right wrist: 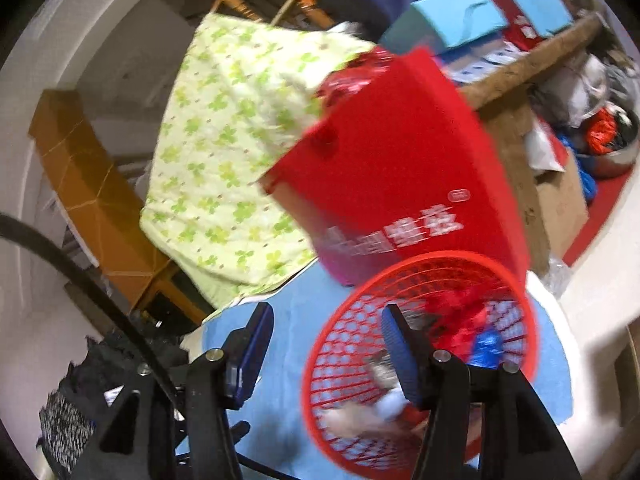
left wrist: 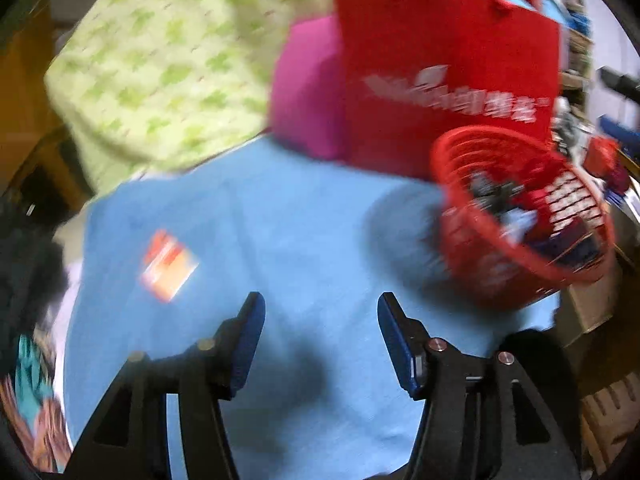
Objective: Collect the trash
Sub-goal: 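Move both tools back to the orange wrapper and medicine box, then grasp the red-and-white medicine box with the right tool while the left tool grasps the orange wrapper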
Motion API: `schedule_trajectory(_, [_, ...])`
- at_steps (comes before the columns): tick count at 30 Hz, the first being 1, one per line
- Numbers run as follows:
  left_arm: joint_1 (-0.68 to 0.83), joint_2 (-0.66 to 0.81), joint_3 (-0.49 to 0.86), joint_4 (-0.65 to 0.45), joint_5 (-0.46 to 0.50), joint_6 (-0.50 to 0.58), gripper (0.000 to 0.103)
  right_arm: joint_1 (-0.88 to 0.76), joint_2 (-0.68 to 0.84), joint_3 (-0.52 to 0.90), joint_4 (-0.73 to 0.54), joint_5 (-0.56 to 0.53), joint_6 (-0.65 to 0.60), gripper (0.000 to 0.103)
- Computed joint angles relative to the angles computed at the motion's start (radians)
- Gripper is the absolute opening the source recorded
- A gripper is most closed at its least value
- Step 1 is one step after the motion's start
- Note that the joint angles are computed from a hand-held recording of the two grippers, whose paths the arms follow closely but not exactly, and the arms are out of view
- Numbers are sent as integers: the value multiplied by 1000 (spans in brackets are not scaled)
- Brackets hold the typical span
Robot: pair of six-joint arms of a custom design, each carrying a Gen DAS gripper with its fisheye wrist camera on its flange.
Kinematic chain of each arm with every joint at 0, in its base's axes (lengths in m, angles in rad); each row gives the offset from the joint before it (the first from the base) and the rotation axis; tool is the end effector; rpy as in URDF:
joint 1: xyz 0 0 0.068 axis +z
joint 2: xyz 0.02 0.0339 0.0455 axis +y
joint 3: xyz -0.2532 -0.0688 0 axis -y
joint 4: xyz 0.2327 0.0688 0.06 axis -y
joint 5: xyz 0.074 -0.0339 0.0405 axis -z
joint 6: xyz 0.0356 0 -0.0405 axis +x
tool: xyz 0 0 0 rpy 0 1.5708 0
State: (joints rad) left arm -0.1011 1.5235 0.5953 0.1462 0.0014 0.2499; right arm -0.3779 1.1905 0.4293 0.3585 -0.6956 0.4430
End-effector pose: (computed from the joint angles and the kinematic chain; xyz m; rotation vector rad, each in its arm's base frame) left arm 0.2719 -0.0276 0.1389 0.4117 2.3176 0.0712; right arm 0.2214 -0.0633 0.1918 0.3388 1.9132 0.7253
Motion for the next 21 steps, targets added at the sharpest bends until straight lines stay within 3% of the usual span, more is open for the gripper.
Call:
schedule_trajectory(6, [293,61,-45,94,49,55,59,276,-46,42,-61,148,-21,61])
schedule_trajectory(10, [471,137,-23,150,78,88,59,477,57,111,-55,258,-18,61])
schedule_trajectory(16, [618,248,39,212,101,92,59,715,362,332,-96,381,-3,61])
schedule_trajectory(21, [690,329,77,247,135,103,59,831,668,661,-236,437,30,61])
